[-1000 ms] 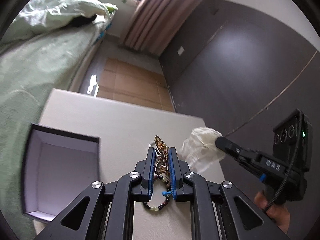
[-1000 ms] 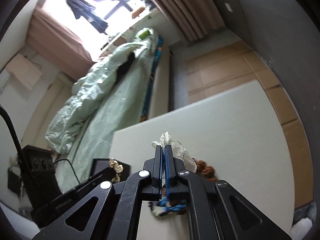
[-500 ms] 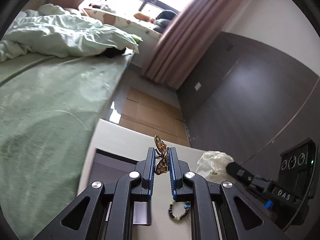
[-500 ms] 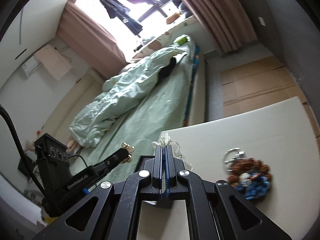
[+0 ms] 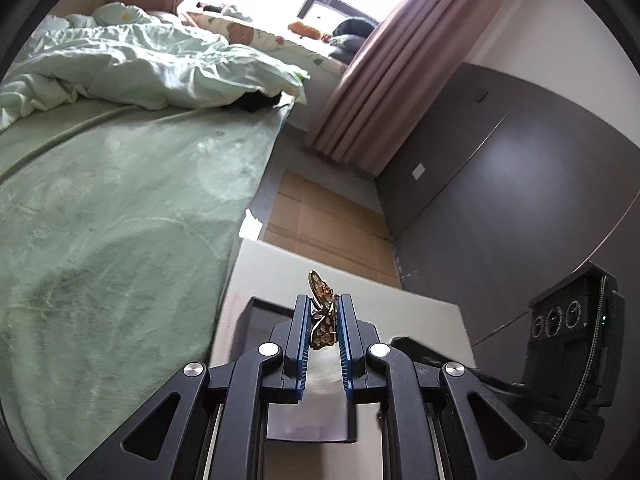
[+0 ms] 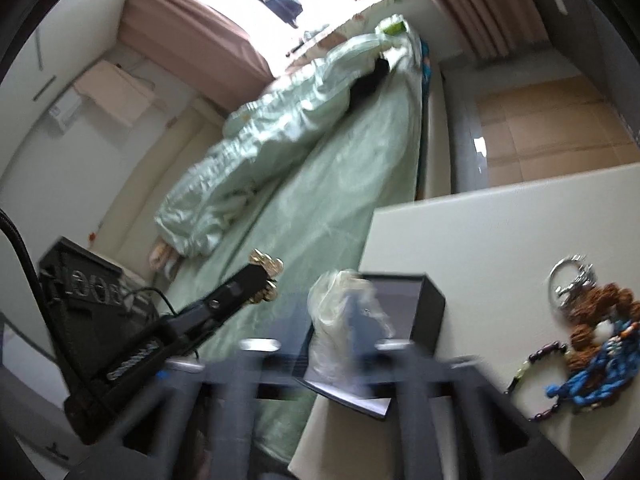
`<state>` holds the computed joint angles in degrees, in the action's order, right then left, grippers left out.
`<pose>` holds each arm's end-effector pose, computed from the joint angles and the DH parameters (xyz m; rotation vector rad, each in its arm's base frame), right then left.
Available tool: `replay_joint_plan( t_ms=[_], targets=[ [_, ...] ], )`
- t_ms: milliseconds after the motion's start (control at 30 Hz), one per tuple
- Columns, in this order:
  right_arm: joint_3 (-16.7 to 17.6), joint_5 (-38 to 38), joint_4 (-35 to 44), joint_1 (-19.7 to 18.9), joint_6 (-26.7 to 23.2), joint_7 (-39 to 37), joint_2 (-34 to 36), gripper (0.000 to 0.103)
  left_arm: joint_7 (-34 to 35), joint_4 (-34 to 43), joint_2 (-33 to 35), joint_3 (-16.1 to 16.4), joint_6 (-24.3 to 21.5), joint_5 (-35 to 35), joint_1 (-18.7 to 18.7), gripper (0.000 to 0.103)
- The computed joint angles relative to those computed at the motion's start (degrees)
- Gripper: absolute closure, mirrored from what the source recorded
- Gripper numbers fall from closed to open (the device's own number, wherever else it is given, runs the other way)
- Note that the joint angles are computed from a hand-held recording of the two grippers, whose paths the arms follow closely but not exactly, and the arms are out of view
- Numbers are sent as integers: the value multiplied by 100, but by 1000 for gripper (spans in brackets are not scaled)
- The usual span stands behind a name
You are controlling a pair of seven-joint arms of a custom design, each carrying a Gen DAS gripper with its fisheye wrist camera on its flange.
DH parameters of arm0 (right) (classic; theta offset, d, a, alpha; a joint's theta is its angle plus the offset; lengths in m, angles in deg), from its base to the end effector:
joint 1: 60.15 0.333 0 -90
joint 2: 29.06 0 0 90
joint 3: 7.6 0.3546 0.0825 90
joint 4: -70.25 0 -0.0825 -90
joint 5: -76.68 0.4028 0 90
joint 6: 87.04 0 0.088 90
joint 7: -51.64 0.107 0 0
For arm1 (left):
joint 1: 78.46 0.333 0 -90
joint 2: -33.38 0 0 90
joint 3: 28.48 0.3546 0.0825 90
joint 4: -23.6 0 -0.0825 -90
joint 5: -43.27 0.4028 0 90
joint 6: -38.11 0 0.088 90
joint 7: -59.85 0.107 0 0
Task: Organize jewelry
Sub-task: 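Carry the pendant and scrunchie into the black box and open both tools, then grasp the blue beaded strand from the pile with the left tool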
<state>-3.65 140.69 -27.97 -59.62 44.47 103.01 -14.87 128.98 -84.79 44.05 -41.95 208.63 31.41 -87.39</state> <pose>0.6902 0.0691 0.5190 -1.5963 1.4472 0.2232 0.6345 -0.2333 0.5461 -2.0445 1.6956 -1.2651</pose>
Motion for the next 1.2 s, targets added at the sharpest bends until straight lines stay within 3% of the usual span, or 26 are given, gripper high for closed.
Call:
replay_joint_plan(
  t_ms=[33,300,400,533,700,1200],
  targets=[
    [-10,-72,-15,28,67,60,-6,31,64,30,16,-24,-133,-36,34,89],
    [-138,-486,-171,-3,305,306,-161,31,281,220,122,-22,-716,-24,-14,89],
    [-189,-634,-231,-57,279,426,-204,30,181,368,201,57,-1021,155,-103,84],
    [-245,-686,-361,-141,276,441,-318,30,-246,464,268,194,-1267,487,-230,37],
    [-340,-699,-487,-225,269,366,-446,30,-565,468,270,245,-1164,835,-327,36],
    [-660,-969,-795,-600,248,678,-564,30,-252,1145,725,-14,-1388,1090,-690,36]
  ],
)
